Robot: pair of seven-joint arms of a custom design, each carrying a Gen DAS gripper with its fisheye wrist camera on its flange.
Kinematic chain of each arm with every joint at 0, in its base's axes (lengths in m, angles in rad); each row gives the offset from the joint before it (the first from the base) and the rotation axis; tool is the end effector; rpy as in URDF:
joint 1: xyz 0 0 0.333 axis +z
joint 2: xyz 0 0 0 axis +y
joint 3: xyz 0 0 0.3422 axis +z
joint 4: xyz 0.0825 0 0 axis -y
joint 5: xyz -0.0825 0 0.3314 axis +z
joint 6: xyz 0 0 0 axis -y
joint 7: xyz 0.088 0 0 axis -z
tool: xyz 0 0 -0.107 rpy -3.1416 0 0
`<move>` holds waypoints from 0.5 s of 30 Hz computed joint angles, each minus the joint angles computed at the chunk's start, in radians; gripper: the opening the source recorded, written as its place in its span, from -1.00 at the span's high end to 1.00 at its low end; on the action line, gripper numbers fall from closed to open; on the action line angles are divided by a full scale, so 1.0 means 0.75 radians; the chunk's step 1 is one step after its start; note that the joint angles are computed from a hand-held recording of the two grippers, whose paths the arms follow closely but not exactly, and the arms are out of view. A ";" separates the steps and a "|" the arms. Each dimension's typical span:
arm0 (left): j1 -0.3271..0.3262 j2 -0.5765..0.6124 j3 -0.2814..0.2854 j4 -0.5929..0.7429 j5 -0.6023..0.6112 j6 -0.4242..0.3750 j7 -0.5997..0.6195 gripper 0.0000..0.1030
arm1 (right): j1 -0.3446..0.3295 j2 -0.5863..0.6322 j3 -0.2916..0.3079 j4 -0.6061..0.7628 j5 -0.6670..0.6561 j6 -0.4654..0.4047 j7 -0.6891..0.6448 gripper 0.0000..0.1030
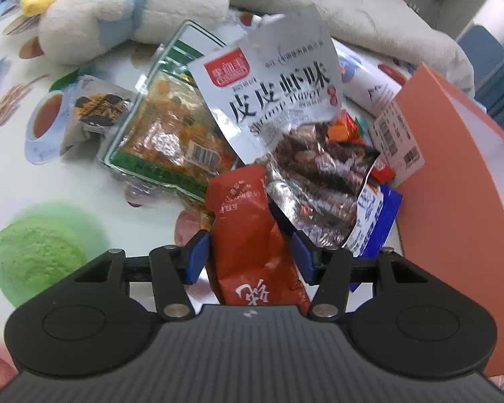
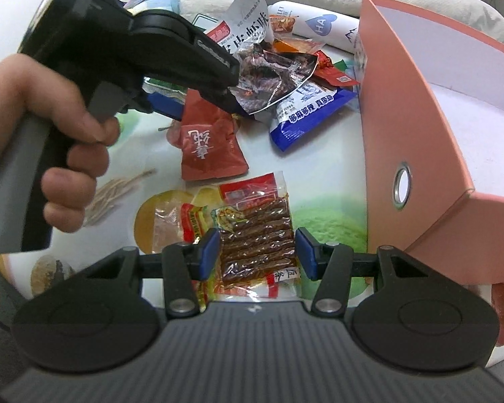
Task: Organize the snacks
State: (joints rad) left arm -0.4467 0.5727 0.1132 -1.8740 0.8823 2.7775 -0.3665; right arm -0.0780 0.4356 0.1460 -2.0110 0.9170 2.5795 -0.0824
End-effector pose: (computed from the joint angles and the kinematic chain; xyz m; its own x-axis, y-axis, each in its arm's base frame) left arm 0.5863 -0.2486 0.2911 0.6393 -0.7267 0.2514 -0.5723 -0.6680 -0.4756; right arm 0.5908 0.0198 0.3096 0.8168 -0.5724 -0.0724 -0.5098 -0.6573 -0.5550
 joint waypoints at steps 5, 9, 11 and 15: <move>0.000 0.017 0.003 0.026 0.006 -0.023 0.016 -0.08 | 0.000 0.002 0.006 -0.004 0.017 0.010 -0.002 -0.02; 0.024 -0.008 -0.007 -0.015 0.002 0.025 0.060 0.03 | 0.002 -0.009 0.005 -0.013 0.026 0.019 0.004 -0.02; 0.017 -0.031 0.003 -0.054 0.022 0.065 0.052 0.04 | 0.002 -0.018 0.003 -0.019 0.027 0.019 0.004 -0.02; -0.041 -0.107 0.044 -0.168 0.115 0.127 -0.063 0.05 | 0.006 -0.042 -0.009 -0.038 0.023 0.009 0.023 -0.02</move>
State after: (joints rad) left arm -0.4776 0.4928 0.1465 -2.0001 0.9688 2.8729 -0.4137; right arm -0.0736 0.4042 0.1393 -2.0396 0.9339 2.5861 -0.0652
